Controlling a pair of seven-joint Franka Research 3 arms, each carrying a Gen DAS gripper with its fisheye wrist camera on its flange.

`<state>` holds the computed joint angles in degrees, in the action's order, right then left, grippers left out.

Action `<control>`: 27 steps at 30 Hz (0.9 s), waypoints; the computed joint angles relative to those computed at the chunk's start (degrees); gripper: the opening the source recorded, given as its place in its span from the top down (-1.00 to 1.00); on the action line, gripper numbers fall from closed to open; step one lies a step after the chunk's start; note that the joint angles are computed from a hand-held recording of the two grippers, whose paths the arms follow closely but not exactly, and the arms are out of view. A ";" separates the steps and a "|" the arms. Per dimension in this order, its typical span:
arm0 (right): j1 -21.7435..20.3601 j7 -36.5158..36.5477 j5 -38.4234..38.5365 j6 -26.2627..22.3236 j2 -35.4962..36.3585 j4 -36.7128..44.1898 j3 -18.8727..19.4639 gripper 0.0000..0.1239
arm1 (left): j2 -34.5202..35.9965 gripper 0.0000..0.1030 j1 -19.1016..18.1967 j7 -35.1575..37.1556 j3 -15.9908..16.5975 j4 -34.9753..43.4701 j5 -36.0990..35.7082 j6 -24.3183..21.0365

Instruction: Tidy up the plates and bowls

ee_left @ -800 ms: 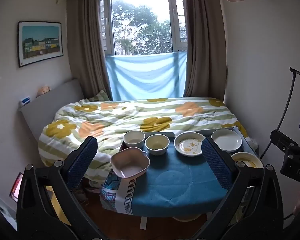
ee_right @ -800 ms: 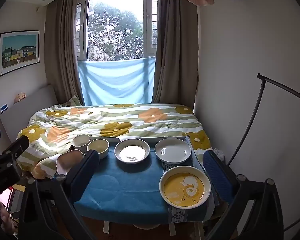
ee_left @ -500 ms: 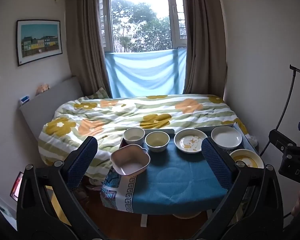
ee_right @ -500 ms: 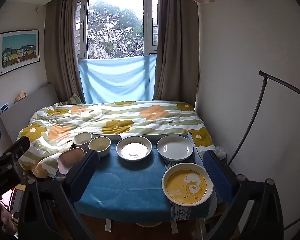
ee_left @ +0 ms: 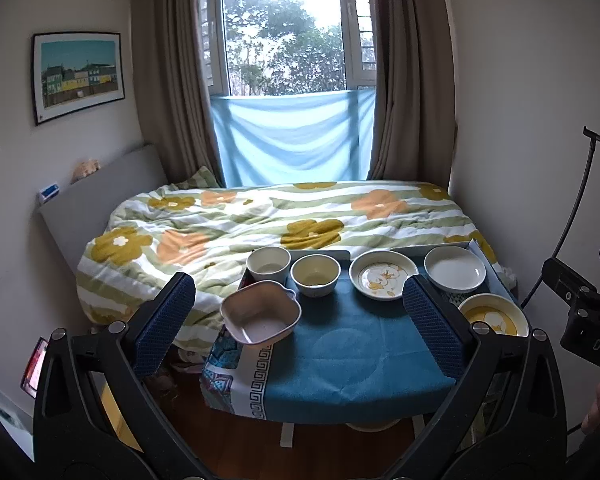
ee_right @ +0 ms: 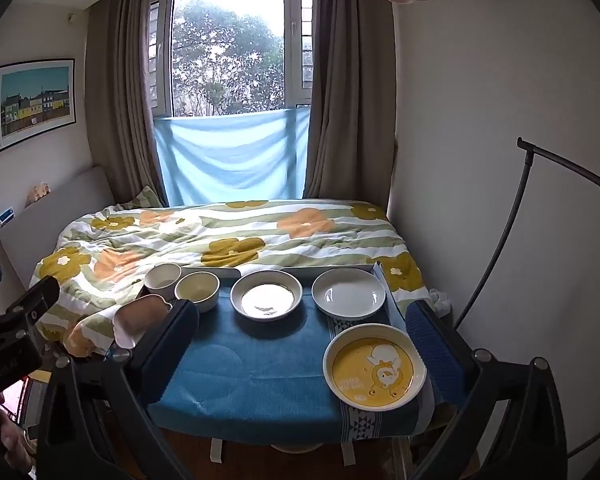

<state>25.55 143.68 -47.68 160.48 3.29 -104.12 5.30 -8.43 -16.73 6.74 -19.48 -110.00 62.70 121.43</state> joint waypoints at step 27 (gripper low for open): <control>0.75 -0.88 0.84 -0.32 1.37 1.85 -0.56 -0.66 | 0.37 -1.00 0.13 1.05 0.33 0.64 -1.45 -0.46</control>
